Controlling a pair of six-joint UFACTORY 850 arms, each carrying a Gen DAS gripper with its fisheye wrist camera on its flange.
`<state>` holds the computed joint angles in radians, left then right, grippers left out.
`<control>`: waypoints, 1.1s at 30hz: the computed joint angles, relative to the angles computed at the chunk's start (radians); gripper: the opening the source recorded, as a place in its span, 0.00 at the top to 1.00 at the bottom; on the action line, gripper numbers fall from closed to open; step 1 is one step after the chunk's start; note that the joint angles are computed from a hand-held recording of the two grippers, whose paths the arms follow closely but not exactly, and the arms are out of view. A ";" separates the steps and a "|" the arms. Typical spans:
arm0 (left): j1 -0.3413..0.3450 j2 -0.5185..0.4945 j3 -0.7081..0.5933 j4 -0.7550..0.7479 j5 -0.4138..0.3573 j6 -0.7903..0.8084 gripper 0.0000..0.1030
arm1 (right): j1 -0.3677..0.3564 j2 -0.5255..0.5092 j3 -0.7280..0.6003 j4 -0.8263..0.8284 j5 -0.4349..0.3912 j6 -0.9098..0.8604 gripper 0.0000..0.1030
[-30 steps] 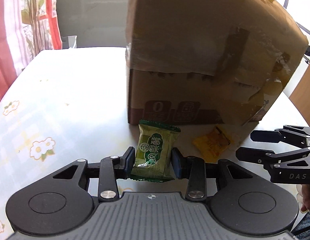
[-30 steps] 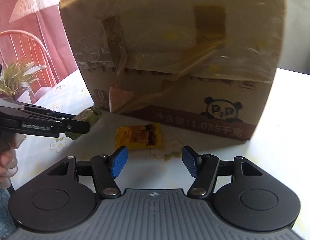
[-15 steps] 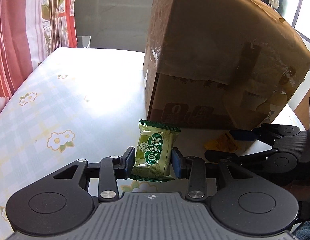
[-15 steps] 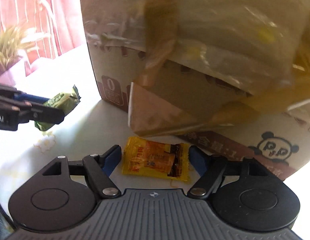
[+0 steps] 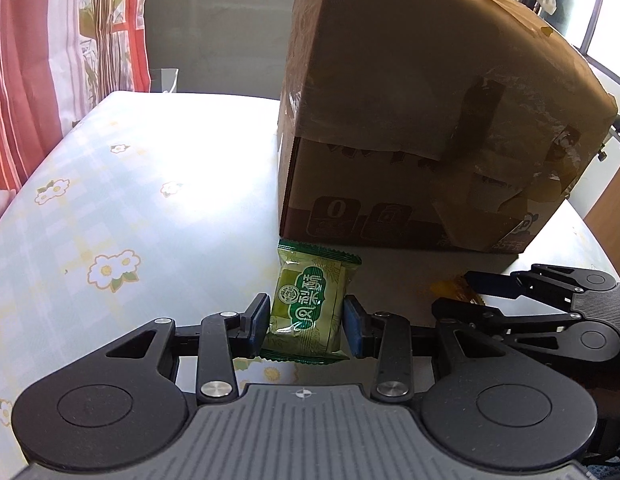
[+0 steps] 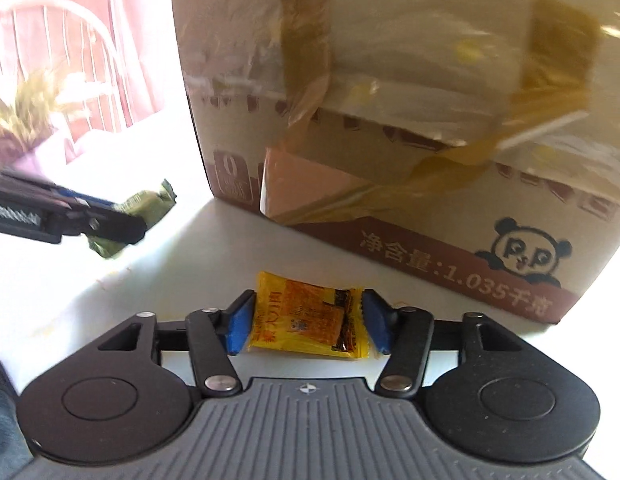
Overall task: Organize snacks
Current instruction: 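Lift both packets and carry them over the box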
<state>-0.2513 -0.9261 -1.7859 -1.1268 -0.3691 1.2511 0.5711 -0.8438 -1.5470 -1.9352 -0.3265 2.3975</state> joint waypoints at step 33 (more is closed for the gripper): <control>-0.060 0.068 -0.144 -0.592 -0.098 0.694 0.60 | -0.067 0.313 0.240 -0.422 -0.376 0.222 0.54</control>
<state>-0.3118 -0.8580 -1.9300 -1.7191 -0.4676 1.9452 0.5038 -0.5308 -1.3071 -2.3574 -0.7020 2.6196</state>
